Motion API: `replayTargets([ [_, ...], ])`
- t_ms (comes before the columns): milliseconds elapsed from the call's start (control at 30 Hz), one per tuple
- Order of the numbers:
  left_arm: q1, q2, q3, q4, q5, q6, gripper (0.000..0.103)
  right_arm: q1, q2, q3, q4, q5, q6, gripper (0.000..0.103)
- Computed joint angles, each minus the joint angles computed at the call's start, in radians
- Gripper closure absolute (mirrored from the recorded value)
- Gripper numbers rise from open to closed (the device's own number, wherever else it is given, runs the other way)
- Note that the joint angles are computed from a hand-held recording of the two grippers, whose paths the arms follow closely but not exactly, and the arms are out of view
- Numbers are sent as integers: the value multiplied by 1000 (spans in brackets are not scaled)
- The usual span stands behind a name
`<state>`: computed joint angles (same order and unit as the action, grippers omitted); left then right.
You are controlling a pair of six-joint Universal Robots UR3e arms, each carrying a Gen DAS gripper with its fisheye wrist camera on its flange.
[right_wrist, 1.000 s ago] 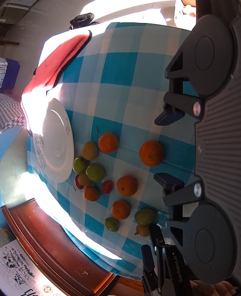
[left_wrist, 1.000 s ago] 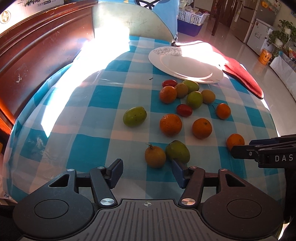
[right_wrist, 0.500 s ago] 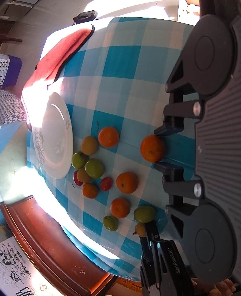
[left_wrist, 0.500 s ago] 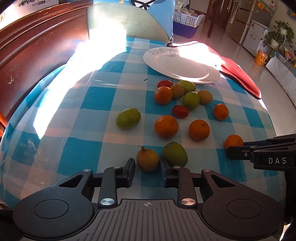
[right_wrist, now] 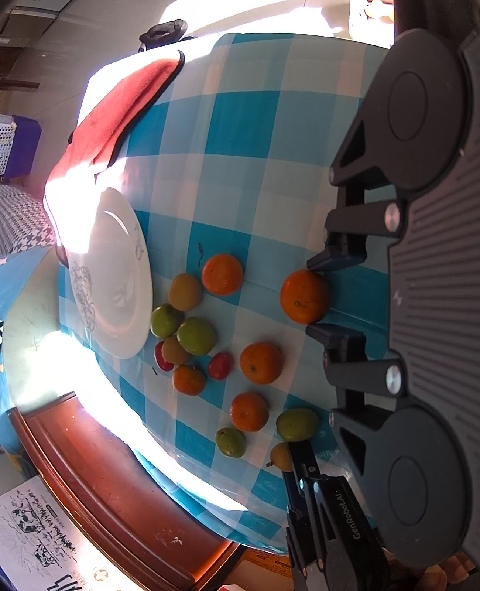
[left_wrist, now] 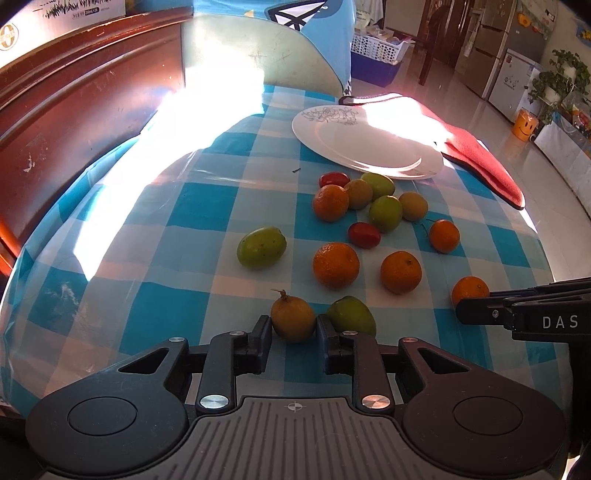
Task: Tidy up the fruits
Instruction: 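Carry the brown pear with the left tool while the right tool carries the orange to the plate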
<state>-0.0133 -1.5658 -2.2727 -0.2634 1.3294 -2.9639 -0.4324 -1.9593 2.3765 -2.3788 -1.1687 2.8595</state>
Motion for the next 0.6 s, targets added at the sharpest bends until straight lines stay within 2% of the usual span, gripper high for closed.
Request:
replayTargets([
  [400,-2,-9,67,-19,-45,-31,80,-41,5,-33,-2,55,6,72],
  [467,-7,-23,92,-24,-52,-41,80,-50,15,-46,-11,73,3,77],
  [500,-9,-30,105,-29,-55,-45,80,-55,20,-52,-9,85,0,85],
  [600,-13,-56,142,-42,-70,-58,80,-48,64,-81,-19,90,6,86],
])
